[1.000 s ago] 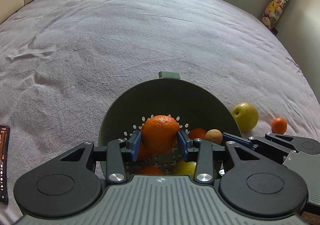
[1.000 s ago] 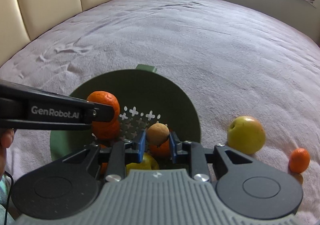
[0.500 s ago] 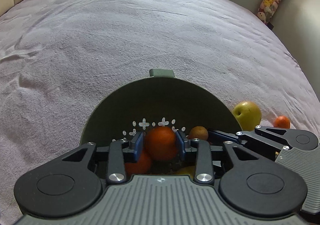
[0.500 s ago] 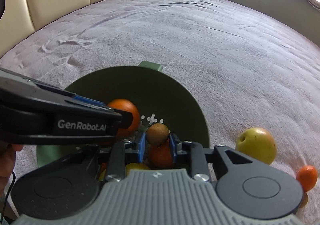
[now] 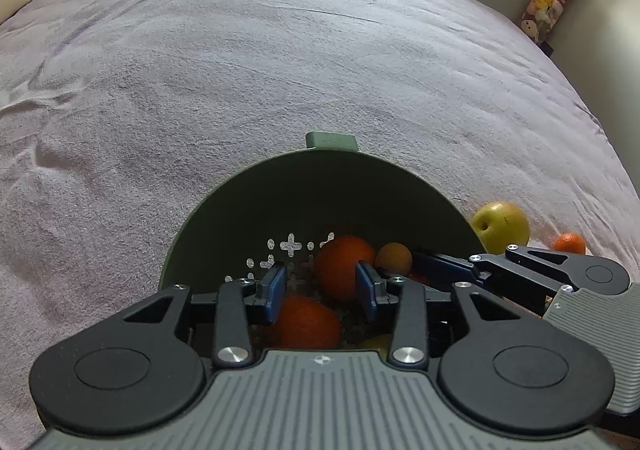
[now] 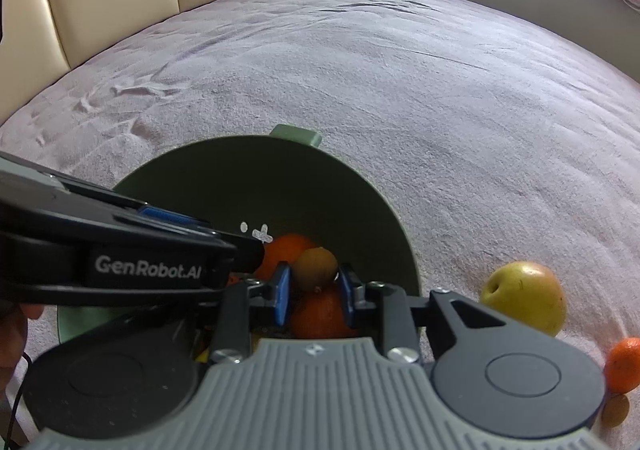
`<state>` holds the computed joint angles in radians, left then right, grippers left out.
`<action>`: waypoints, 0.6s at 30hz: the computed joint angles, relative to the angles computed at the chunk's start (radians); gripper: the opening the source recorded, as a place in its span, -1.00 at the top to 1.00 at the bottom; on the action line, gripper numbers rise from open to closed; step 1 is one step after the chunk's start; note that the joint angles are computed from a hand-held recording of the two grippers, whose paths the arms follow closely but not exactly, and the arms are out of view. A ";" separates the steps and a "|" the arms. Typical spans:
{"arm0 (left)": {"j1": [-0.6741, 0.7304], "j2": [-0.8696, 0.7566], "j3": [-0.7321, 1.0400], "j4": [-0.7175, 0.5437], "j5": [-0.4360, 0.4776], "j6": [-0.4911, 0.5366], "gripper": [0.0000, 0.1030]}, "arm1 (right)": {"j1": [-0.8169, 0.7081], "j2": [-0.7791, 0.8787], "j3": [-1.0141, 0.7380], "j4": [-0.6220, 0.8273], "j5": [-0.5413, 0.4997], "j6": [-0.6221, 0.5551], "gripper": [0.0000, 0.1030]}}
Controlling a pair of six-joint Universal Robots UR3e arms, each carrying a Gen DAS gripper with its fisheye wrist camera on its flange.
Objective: Organize fruits
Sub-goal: 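Release the mandarin and the brown fruit into the green colander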
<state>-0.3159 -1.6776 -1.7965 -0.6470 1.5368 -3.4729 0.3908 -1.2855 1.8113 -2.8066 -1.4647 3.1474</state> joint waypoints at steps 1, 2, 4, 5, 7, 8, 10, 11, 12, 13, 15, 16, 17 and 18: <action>-0.002 0.000 0.005 -0.007 0.004 -0.002 0.11 | 0.000 -0.002 0.002 0.001 0.000 -0.001 0.55; -0.002 0.001 0.009 -0.014 0.005 -0.003 0.10 | 0.001 -0.003 0.000 0.004 -0.002 -0.001 0.55; -0.003 0.003 0.015 -0.025 0.006 -0.002 0.09 | 0.002 -0.006 -0.003 0.012 -0.004 -0.003 0.54; -0.004 0.005 0.019 -0.032 0.006 -0.001 0.09 | 0.004 -0.007 -0.004 0.014 -0.006 -0.001 0.53; -0.005 0.009 0.022 -0.041 0.008 0.000 0.09 | 0.009 -0.010 -0.004 0.010 -0.014 0.004 0.40; -0.006 0.011 0.024 -0.044 0.010 0.000 0.09 | 0.012 -0.013 0.001 0.001 -0.020 0.007 0.31; -0.007 0.016 0.027 -0.052 0.017 -0.005 0.08 | 0.017 -0.021 0.010 -0.013 -0.029 0.006 0.27; -0.007 0.020 0.028 -0.056 0.020 -0.008 0.08 | 0.019 -0.024 0.011 -0.015 -0.032 0.005 0.25; -0.007 0.023 0.031 -0.061 0.021 -0.012 0.08 | 0.022 -0.027 0.013 -0.016 -0.037 0.004 0.25; -0.008 0.026 0.033 -0.063 0.022 -0.014 0.07 | 0.024 -0.030 0.014 -0.016 -0.041 0.003 0.25; -0.011 0.031 0.036 -0.067 0.025 -0.016 0.07 | 0.029 -0.039 0.018 -0.020 -0.049 0.003 0.20; -0.013 0.035 0.038 -0.070 0.026 -0.014 0.07 | 0.032 -0.042 0.021 -0.022 -0.056 0.004 0.16; -0.016 0.038 0.040 -0.072 0.028 -0.014 0.06 | 0.036 -0.047 0.025 -0.028 -0.064 0.005 0.08; -0.019 0.042 0.043 -0.077 0.030 -0.014 0.06 | 0.040 -0.053 0.029 -0.032 -0.074 0.007 0.05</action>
